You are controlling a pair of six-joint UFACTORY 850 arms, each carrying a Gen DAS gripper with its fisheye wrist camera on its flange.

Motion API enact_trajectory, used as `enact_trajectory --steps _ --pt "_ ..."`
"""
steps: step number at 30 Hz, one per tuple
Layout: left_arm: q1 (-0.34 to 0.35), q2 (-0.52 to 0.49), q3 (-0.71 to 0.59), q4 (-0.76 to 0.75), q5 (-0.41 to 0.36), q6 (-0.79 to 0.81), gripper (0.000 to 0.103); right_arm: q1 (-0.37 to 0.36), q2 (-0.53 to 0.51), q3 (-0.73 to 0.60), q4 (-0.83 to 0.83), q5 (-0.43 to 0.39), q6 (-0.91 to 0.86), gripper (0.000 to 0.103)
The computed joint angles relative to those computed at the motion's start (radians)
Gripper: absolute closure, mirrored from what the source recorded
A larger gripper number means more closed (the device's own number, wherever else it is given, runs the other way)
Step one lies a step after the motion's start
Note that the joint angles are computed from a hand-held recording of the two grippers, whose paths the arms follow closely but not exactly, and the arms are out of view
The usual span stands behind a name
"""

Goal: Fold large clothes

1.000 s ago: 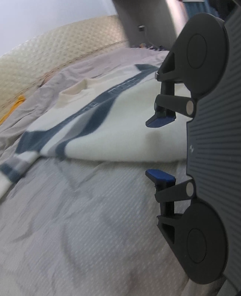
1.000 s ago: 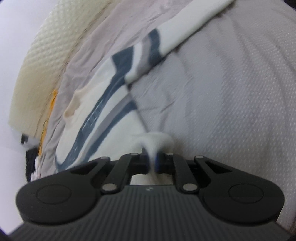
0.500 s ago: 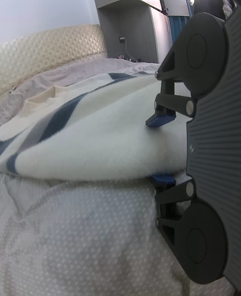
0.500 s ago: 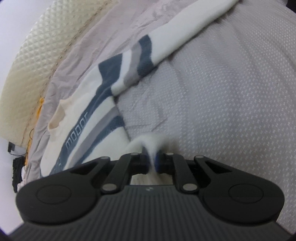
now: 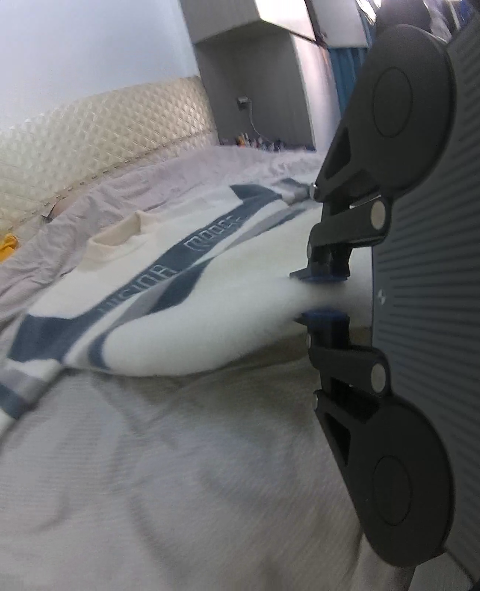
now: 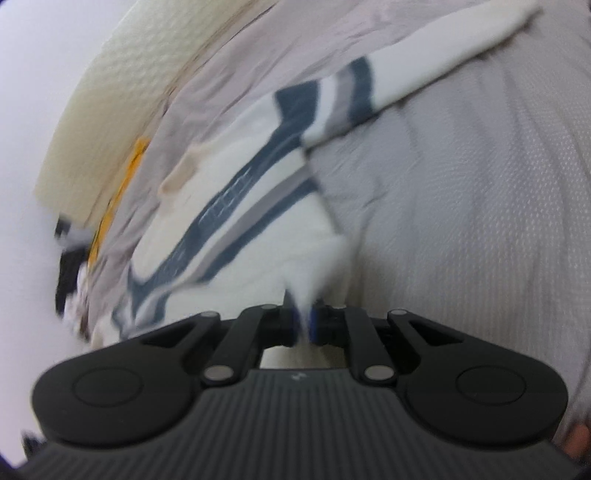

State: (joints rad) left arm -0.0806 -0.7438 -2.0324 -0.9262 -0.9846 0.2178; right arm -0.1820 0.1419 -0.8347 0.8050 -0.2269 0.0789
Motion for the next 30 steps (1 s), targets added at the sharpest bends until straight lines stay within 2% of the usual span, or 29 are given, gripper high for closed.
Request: enact_trajectory --steps 5,9,11,14,20,21,22,23,24,28,30 --pt "-0.020 -0.094 -0.244 0.309 -0.125 -0.103 0.087 0.056 0.008 -0.016 -0.178 -0.106 0.100 0.093" --pt "-0.052 -0.093 -0.230 0.509 -0.160 -0.113 0.087 0.093 -0.042 -0.029 -0.393 -0.157 0.265 0.093" --pt "-0.060 -0.079 -0.192 0.562 -0.143 -0.108 0.087 0.108 -0.067 -0.030 -0.452 -0.170 0.307 0.093" --pt "-0.076 -0.094 -0.202 0.629 -0.147 -0.120 0.086 0.116 -0.103 -0.032 -0.497 -0.159 0.343 0.093" --pt "-0.091 -0.036 -0.126 0.648 -0.084 -0.050 0.085 0.136 -0.086 -0.016 -0.573 -0.114 0.421 0.091" --pt "-0.091 -0.025 -0.111 0.630 -0.071 -0.039 0.081 0.138 -0.071 -0.005 -0.602 -0.098 0.461 0.091" --pt "-0.087 -0.018 -0.104 0.595 -0.073 -0.016 0.066 0.135 -0.049 0.008 -0.605 -0.089 0.464 0.090" --pt "-0.085 -0.008 -0.094 0.576 -0.073 -0.003 0.059 0.137 -0.043 0.009 -0.602 -0.084 0.457 0.090" --pt "-0.084 0.009 -0.077 0.562 -0.059 0.008 0.059 0.137 -0.029 0.014 -0.591 -0.077 0.444 0.089" --pt "-0.083 0.094 0.011 0.490 0.008 0.077 0.056 0.145 0.026 0.038 -0.679 -0.036 0.527 0.061" --pt "-0.095 0.133 0.048 0.457 0.067 0.118 0.056 0.148 0.048 0.044 -0.776 -0.011 0.610 0.060"
